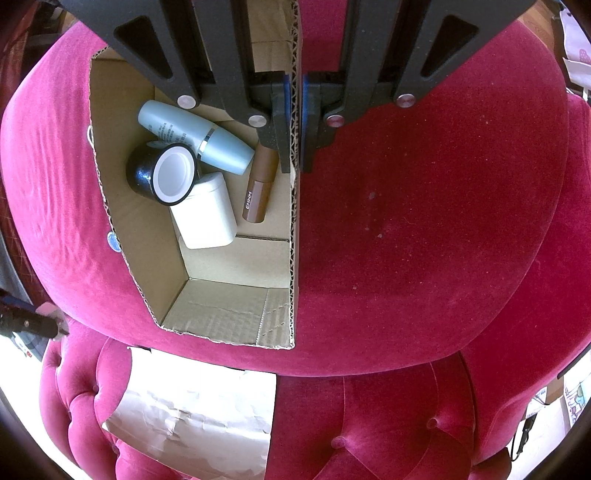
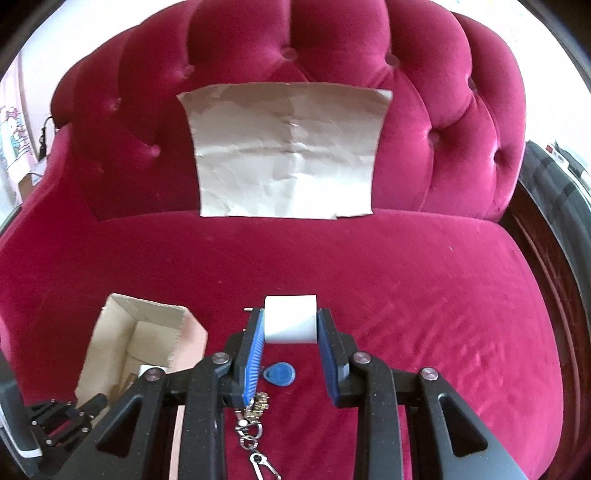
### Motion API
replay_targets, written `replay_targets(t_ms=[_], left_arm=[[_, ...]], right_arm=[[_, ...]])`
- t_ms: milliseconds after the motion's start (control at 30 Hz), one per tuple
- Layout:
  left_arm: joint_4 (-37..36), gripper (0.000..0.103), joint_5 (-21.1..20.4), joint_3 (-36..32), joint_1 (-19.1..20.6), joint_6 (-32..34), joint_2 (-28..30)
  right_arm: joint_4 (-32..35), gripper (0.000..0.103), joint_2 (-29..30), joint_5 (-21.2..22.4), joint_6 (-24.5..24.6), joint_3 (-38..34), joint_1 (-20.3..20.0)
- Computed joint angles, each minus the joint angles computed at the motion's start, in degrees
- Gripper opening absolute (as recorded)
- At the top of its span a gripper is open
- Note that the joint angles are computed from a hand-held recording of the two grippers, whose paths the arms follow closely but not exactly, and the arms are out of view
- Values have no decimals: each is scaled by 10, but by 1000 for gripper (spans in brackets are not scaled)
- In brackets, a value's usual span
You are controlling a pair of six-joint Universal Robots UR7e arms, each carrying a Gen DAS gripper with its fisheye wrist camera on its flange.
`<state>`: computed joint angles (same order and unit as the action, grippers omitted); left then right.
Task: Organize rigid objects
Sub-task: 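Carry the white plug charger over the box with the right gripper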
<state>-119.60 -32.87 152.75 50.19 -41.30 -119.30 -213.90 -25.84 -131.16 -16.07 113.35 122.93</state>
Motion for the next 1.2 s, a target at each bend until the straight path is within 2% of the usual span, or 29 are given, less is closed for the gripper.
replay_targets(t_ms=[467, 1200], left_arm=[[-1, 3, 0, 0, 0, 0, 0], [-3, 3, 0, 0, 1, 1, 2]], right_arm=[[44, 30, 9, 46, -8, -14, 37], [111, 30, 40, 98, -8, -43, 58]])
